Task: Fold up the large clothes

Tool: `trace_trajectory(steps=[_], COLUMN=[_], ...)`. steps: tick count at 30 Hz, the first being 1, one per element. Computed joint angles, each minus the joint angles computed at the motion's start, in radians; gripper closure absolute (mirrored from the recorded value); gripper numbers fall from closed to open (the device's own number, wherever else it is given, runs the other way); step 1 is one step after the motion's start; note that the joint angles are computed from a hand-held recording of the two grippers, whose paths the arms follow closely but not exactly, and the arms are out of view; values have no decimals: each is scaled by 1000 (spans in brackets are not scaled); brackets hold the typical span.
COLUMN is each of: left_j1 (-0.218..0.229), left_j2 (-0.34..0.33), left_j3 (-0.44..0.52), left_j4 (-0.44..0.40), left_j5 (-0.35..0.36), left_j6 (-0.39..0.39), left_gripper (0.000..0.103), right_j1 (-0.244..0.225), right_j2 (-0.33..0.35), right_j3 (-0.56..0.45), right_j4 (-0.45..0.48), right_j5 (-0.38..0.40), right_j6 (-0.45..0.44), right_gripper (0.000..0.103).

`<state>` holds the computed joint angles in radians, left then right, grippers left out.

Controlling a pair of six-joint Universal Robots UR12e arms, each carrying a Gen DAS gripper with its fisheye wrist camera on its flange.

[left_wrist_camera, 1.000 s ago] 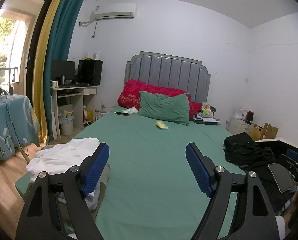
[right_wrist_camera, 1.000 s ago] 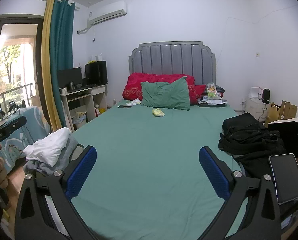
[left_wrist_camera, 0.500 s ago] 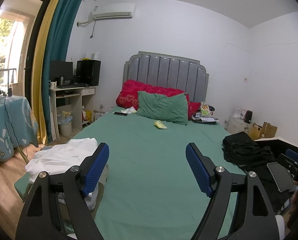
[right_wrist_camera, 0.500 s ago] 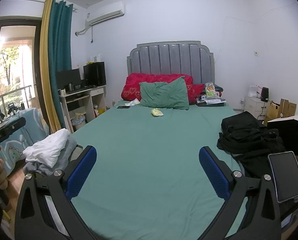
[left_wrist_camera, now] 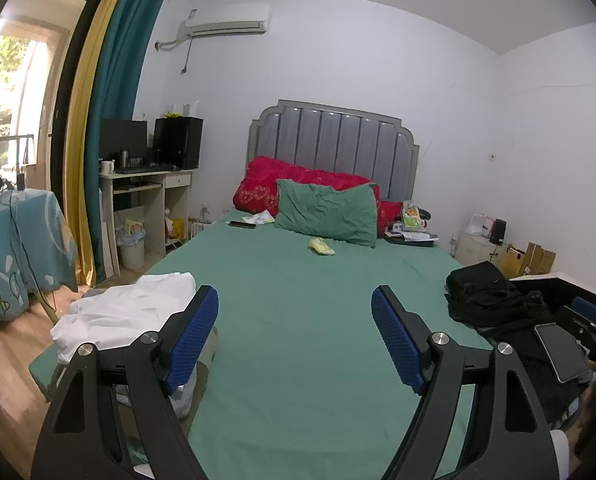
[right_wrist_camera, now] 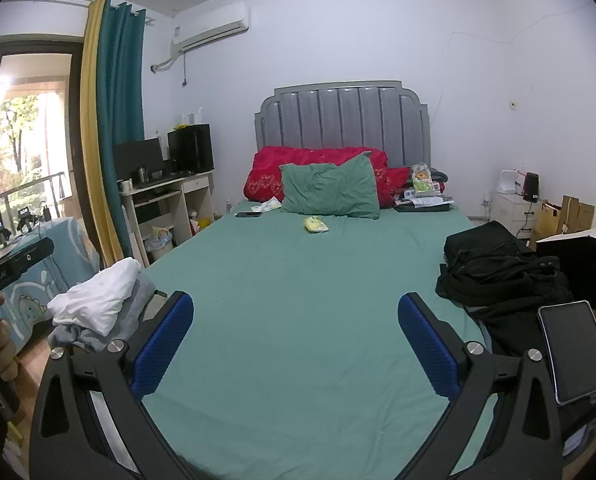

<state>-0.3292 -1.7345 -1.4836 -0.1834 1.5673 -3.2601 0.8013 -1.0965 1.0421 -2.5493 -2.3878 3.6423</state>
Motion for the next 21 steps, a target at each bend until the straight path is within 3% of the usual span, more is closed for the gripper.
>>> trace_trajectory(steps=[21], left_j1=[-3], left_j2=[2], left_j3=[0], left_j4=[-7], left_j5=[13], left_j6=[4], left_gripper=[21], right_j1=[2], right_j2=[4], right_j3=[-7], right_j4=[2], right_j5=[3], right_j6=[13], right_gripper=[2])
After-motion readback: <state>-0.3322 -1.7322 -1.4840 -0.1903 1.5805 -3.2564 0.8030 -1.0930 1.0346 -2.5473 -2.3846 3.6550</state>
